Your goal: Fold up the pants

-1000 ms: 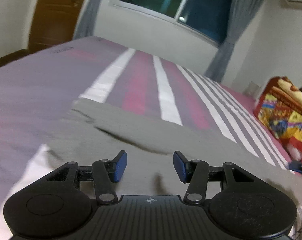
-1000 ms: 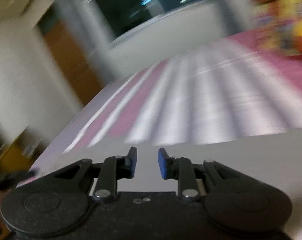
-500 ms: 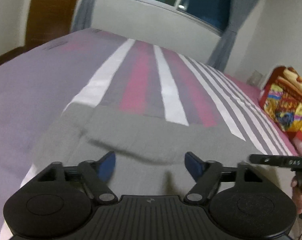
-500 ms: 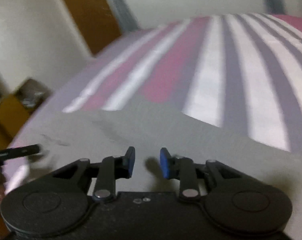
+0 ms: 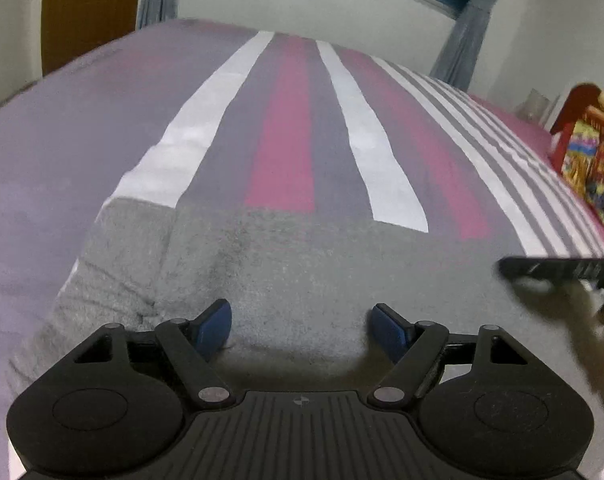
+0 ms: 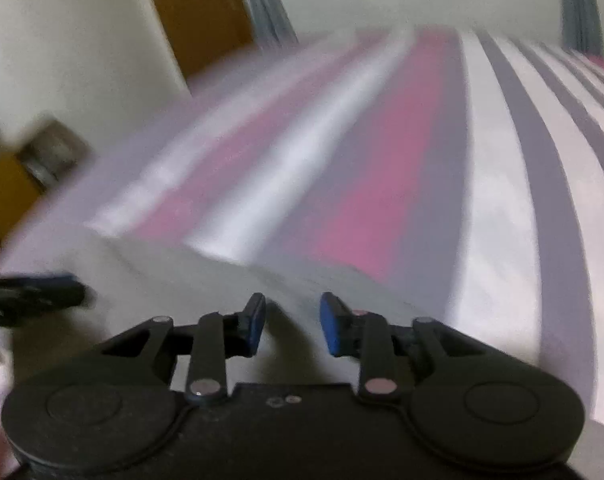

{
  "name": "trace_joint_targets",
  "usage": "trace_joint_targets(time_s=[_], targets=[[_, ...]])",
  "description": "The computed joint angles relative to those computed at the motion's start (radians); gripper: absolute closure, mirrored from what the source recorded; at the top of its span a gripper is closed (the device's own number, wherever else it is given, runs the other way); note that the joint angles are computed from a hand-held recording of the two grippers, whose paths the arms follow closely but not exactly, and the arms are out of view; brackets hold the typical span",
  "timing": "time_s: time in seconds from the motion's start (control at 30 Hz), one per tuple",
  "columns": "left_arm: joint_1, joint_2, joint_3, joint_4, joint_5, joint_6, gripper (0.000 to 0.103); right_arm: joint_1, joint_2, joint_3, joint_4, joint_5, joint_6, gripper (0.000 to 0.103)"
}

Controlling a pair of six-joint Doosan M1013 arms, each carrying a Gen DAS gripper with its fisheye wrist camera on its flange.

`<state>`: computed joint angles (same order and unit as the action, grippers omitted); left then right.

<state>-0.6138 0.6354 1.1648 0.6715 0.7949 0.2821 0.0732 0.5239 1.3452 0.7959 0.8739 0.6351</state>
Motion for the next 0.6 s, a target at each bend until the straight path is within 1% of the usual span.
trace_joint_targets(time_s=[0.03, 0.07, 0.1, 0.13, 0.2, 0.23, 0.27, 0.33, 0.37, 0.47, 0.57, 0.6], targets=[[-0.01, -0.003, -0.004, 0.021, 0.022, -0.014, 0.026, -0.009, -0.008, 0.006, 0.0, -0.019, 0.04, 0.082], [-0.02, -0.012, 0.009, 0.061, 0.015, -0.059, 0.026, -0.02, -0.028, 0.033, 0.021, -0.052, 0.037, 0.08], [-0.028, -0.02, 0.025, 0.101, -0.014, -0.105, 0.024, -0.043, -0.048, 0.061, 0.093, -0.053, -0.019, 0.072], [-0.034, -0.024, 0.034, 0.116, -0.025, -0.127, 0.021, -0.055, -0.063, 0.084, 0.146, -0.042, -0.062, 0.071], [-0.041, -0.029, 0.05, 0.085, 0.007, -0.119, 0.019, -0.086, -0.075, 0.106, 0.176, 0.0, -0.1, 0.072], [-0.041, -0.034, 0.07, 0.074, 0.004, -0.116, 0.019, -0.095, -0.075, 0.107, 0.165, 0.021, -0.097, 0.074], [-0.046, -0.038, 0.084, 0.092, -0.003, -0.122, 0.019, -0.108, -0.079, 0.118, 0.144, 0.021, -0.084, 0.074], [-0.057, -0.042, 0.093, 0.109, 0.012, -0.102, 0.019, -0.141, -0.069, 0.107, 0.126, 0.037, -0.043, 0.079], [-0.061, -0.043, 0.093, 0.109, 0.021, -0.09, 0.019, -0.165, -0.071, 0.114, 0.141, 0.041, -0.041, 0.079], [-0.071, -0.049, 0.098, 0.111, 0.039, -0.086, 0.019, -0.255, -0.073, 0.121, 0.165, 0.019, 0.001, 0.079], [-0.081, -0.055, 0.108, 0.14, 0.047, -0.108, 0.019, -0.356, -0.07, 0.119, 0.177, -0.012, 0.051, 0.08], [-0.084, -0.059, 0.118, 0.159, 0.042, -0.122, 0.019, -0.389, -0.07, 0.119, 0.184, -0.036, 0.062, 0.08]])
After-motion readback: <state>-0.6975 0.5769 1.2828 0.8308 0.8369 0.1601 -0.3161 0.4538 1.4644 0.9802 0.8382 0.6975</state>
